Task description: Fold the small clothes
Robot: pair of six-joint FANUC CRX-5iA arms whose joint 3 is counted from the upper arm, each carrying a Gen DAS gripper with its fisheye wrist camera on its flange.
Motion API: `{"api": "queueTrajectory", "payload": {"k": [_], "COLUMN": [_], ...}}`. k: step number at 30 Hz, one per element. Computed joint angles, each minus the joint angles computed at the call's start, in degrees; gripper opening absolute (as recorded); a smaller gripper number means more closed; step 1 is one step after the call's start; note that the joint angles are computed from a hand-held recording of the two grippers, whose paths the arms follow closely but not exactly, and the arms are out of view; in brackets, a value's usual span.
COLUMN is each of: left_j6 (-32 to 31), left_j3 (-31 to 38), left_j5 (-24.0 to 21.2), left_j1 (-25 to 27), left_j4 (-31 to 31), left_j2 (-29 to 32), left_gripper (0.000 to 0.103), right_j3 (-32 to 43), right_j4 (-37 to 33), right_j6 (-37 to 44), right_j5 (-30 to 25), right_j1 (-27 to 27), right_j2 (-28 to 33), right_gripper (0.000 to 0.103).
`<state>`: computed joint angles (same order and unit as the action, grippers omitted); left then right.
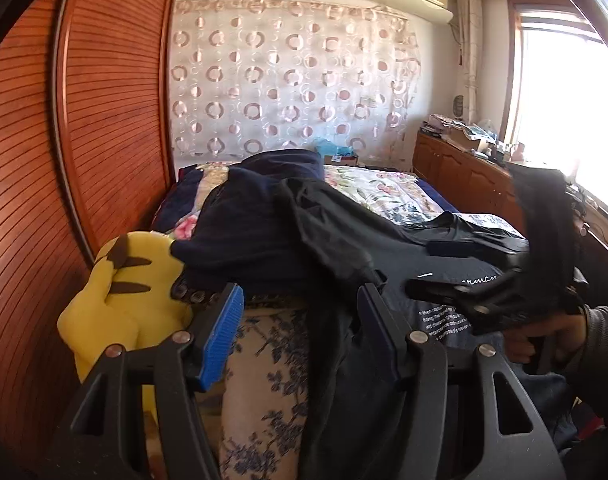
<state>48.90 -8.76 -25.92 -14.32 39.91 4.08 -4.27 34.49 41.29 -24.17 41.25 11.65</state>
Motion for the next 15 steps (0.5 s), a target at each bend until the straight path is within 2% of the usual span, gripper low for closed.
{"api": "queueTrajectory", "payload": {"k": [3,6,7,9,10,11,13,15], "left_j6": [-0.1,0.4,0.0,-0.9,-1.2,-1.3,-1.2,-1.7], "left_j3": [-1.0,-1.4,-1.8,-2.4,-2.8,-2.9,-2.9,-3.2], "left_j5": [0.3,0.4,0.4,0.5,0.6,0.5,0.1,0.1], "left_j1": [0.6,0.9,0.9,0.9,0.9,0.9,0.9,0.8], "left_j4": [0.0,-1.0,-0.6,0.2,0.4,0.4,0.4,1.0], "left_j2": [-0.6,-0.9,-1.0,-1.1,-1.3,-1.3,-1.3,-1.3], "left_gripper": [0.059,0.059,0.059,0.059,0.059,0.059,0.059,0.059], "right_j3": [7.2,12.7,14.5,17.8,19.0,19.7,20.3,20.6], "right_j4": [-9.8,-13.9,-14.9,-14.6,-14.9,-15.5,-17.6,-19.2], "right_j6": [10.4,16.2,17.7,19.5,20.7,22.3,24.3,25.1], "right_j5": [-2.4,-5.8,-7.3,-10.9,-12.1,-12.7,-11.8,-10.9], "right_j1": [0.5,0.9,0.9,1.1,1.1,0.8,0.1,-0.9], "right_j2": [3.9,7.2,8.3,10.7,11.5,11.7,11.3,10.3], "right_gripper": [0.079,0.073,0.068,0.044,0.022,0.015,0.01,0.01]}}
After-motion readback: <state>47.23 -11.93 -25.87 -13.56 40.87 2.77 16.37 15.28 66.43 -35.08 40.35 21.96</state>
